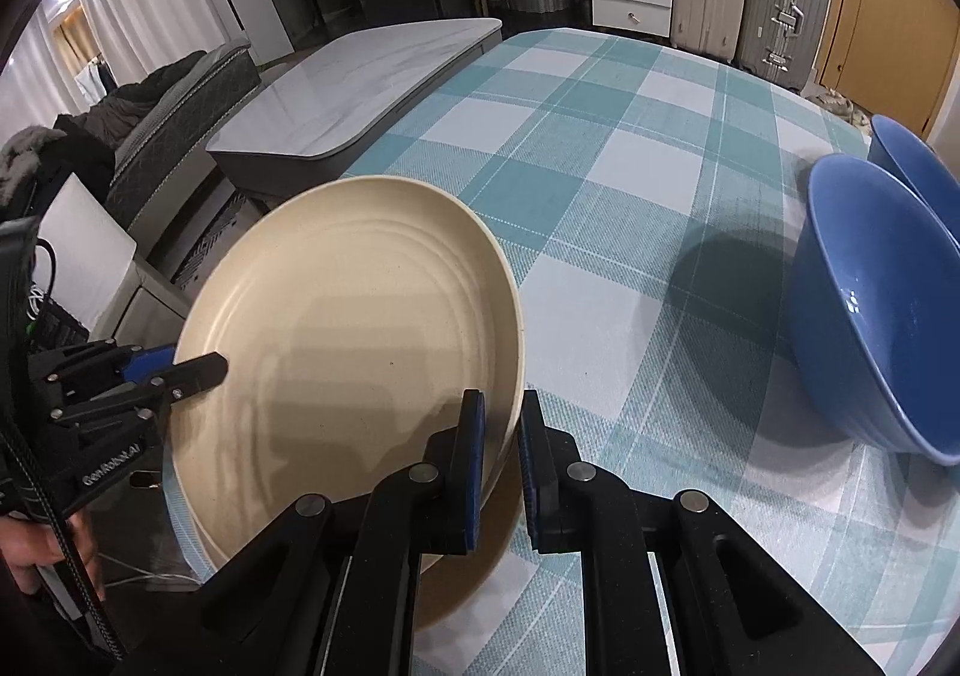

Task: Organize plates and bowls
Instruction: 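Carry the cream plate on edge with both tools toward the stacked cream plates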

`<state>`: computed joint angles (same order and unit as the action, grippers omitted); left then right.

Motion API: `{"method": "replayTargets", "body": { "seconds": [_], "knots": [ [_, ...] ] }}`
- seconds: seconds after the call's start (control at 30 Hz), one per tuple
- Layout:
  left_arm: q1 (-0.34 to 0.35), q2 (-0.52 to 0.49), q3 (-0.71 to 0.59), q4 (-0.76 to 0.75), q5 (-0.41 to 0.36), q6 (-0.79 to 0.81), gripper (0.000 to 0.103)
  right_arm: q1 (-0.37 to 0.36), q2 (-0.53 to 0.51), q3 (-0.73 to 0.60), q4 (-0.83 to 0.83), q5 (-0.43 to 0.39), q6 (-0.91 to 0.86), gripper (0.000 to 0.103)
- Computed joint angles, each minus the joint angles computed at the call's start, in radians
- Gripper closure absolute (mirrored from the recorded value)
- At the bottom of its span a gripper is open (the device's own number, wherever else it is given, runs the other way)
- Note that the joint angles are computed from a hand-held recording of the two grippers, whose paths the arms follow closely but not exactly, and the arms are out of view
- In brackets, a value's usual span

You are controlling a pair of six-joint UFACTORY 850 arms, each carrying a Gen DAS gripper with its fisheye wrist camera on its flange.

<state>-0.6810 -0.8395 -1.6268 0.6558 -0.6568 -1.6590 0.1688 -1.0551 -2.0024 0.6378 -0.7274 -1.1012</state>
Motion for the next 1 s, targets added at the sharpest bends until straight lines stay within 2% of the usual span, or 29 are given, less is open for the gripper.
{"method": "replayTargets", "body": {
  "seconds": [0.33,0.63,0.87,1.0],
  "knots": [
    [-0.011,-0.022,-0.033,-0.044,-0.041,0.078,0.083,-0.012,0.023,0.044,0.024,0.005,-0.049,0.092],
    [-0.024,-0.055,-0.091,-0.08,-0.115,0.16,0.081,-0.014,0.055,0.099,0.015,0.034,-0.082,0.092],
    [-0.03,-0.071,-0.118,-0.079,-0.155,0.185,0.08,-0.02,0.053,0.092,0.003,0.005,-0.07,0.092],
    [-0.029,-0.071,-0.117,-0.083,-0.148,0.188,0.08,-0.021,0.049,0.079,-0.017,-0.012,-0.05,0.092]
  ]
}}
